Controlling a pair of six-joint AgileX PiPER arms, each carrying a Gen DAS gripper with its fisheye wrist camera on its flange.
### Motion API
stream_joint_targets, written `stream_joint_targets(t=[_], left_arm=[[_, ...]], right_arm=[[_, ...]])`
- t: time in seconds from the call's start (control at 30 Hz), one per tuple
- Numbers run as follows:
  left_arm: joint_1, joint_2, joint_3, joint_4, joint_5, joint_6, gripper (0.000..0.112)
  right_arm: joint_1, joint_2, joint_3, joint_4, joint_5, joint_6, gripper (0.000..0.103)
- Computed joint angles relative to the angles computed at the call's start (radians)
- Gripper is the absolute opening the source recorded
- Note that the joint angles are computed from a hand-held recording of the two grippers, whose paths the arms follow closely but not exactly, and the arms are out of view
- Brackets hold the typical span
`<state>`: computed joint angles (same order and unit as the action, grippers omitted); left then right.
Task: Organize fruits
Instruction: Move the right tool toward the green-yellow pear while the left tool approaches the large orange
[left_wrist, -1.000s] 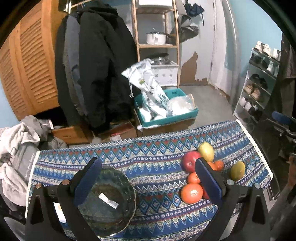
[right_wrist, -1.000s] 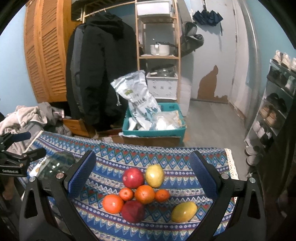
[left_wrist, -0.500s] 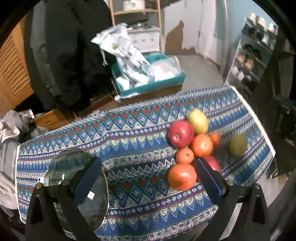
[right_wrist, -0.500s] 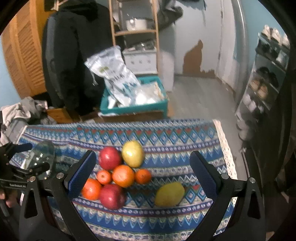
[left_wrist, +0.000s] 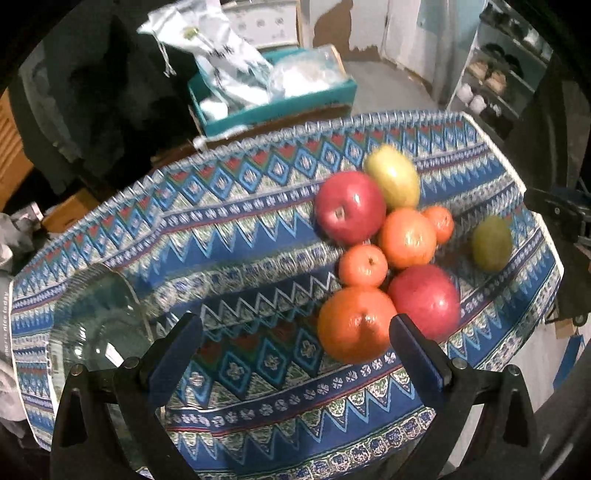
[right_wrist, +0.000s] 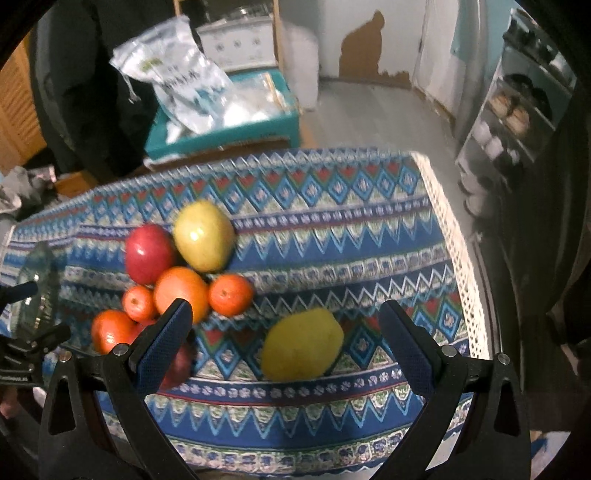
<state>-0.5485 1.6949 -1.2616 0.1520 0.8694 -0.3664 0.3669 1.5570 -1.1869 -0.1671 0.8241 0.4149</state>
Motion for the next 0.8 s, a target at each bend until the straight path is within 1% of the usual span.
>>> stream_joint_targets(t=[0.1,0.2,0.4,0.47,0.53,0.63,0.73,0.77,0.8], left_arm=[[-0.007,0.028,0.008,-0.002,-0.018,0.013,0.103],[-0.019,0.057,0.008,0.003,-0.019,0.022,0.103],[-0.016,0.094,0.012,-0.025,-0.036,0.054,0.103],[-0.004,0.098,0.018,-0.068,-0.054,0.087,0.103],[0.005,0.107,0.01,-0.096,-0.054,0.108,0.103],[0.005,0.11,0.012,-0.117,-0.066,0.123,0.103],[0.006,0.125,0.0,-0.14,-0.06,0.145,0.102],[0.006,0.13,-0.003,-0.142,-0.06,0.148,0.102],[0.004,0.134,-0.005,-0.145,-0.06,0.151,0.102]], right_arm=[[-0.035,0.025,0.019,0.042,-0.007,-0.035,0.099],[-0.059,0.053,0.024,0.071,-0.002,-0.055,0.099],[-0.075,0.128,0.006,0.109,0.016,-0.096,0.099],[-0.074,0.153,0.003,0.099,0.017,-0.093,0.099],[-0.074,0.178,-0.006,0.093,0.024,-0.095,0.099],[-0.071,0.208,-0.011,0.083,0.03,-0.094,0.099],[-0.068,0.237,-0.015,0.087,0.031,-0.106,0.099],[-0.066,0.245,-0.016,0.086,0.031,-0.109,0.099],[-0.065,0.256,-0.017,0.088,0.031,-0.115,0.096]])
